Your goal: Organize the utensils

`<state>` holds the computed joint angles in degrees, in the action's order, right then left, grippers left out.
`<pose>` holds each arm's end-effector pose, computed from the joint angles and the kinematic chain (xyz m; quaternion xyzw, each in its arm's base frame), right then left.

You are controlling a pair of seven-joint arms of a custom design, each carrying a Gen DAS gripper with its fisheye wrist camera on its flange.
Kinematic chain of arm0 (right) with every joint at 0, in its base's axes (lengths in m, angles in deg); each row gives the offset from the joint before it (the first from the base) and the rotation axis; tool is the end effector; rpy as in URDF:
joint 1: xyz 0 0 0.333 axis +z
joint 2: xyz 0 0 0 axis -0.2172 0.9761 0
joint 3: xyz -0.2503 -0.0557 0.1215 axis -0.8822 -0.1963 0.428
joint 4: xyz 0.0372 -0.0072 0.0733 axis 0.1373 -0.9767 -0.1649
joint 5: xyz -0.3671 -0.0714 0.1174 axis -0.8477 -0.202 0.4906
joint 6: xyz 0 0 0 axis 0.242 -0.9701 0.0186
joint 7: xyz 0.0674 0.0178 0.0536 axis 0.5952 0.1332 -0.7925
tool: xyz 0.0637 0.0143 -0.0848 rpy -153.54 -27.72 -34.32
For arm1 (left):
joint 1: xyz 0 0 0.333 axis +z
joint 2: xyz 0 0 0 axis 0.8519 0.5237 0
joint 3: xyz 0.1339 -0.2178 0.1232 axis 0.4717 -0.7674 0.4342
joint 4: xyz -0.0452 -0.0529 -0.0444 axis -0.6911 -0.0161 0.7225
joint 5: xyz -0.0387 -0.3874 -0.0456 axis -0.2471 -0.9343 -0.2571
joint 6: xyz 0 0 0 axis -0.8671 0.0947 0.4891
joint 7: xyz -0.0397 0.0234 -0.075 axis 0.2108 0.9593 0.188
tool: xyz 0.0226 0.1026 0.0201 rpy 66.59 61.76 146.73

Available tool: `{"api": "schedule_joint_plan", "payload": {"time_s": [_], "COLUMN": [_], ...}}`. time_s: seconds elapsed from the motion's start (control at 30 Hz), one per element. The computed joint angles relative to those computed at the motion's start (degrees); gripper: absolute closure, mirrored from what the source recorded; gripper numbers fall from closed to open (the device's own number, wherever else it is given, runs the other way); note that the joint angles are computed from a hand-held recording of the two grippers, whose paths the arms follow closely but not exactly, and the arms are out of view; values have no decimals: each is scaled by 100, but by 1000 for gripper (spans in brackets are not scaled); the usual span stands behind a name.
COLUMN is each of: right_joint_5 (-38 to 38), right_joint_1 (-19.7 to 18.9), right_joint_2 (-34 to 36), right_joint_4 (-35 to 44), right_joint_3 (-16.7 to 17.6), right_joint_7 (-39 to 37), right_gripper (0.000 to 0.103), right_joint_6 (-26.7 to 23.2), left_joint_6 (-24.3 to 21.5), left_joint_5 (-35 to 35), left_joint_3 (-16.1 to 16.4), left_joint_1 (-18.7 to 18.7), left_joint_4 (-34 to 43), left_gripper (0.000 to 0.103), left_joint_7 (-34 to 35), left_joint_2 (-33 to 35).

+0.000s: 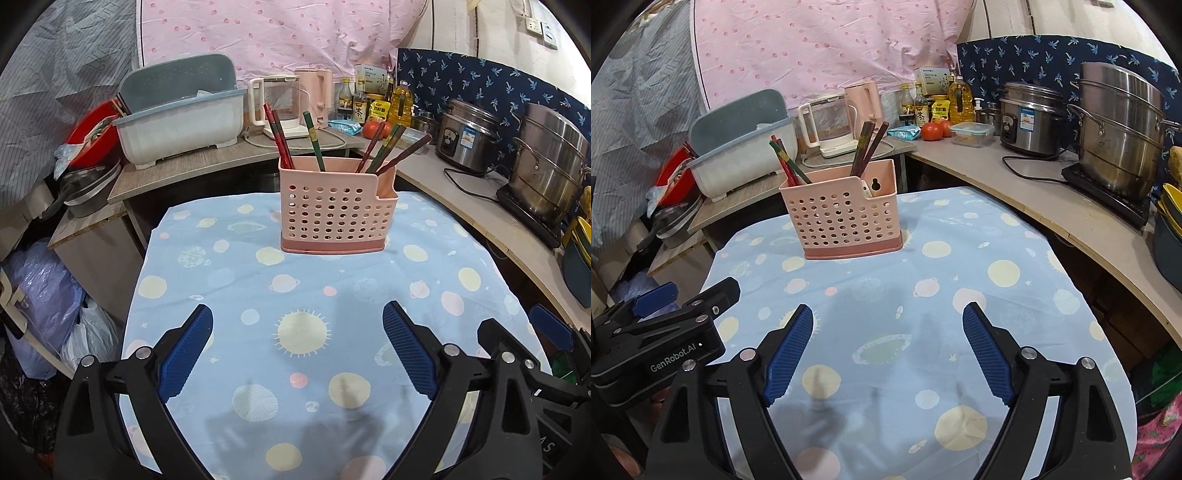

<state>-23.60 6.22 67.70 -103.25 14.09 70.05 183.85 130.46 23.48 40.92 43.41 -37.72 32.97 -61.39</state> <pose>0.5735 0.2450 0.5545 -0.6878 0.5853 -0.2272 0.3643 0.5571 -0.2761 0.5819 -0.7098 0.5719 -0.2683 0.3117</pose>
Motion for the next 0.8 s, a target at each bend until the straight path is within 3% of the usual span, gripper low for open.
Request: {"api": "schedule_joint_plan", "payload": {"time_s": [0.47,0.53,0.8], "right_joint_5": [-153,-223,-533], "right_joint_1": [21,39,97], "right_joint_2": [104,125,214], "right_joint_4": [161,191,333], "right_joint_3": [-45,-57,-108], "right_joint_7": [134,189,438], "right_gripper": [16,7,6], "right_joint_6": [-39,-44,-125], "left_joint_6": [-136,-162,-280], "left_joint_5": [8,15,-38], "left_joint_3": [39,45,63], "left_joint_1": [7,12,18], "left_joint_4": [119,130,217], "left_gripper": [8,7,7], "left_joint_7": [-5,-7,57], "left_joint_2": [69,75,138]}}
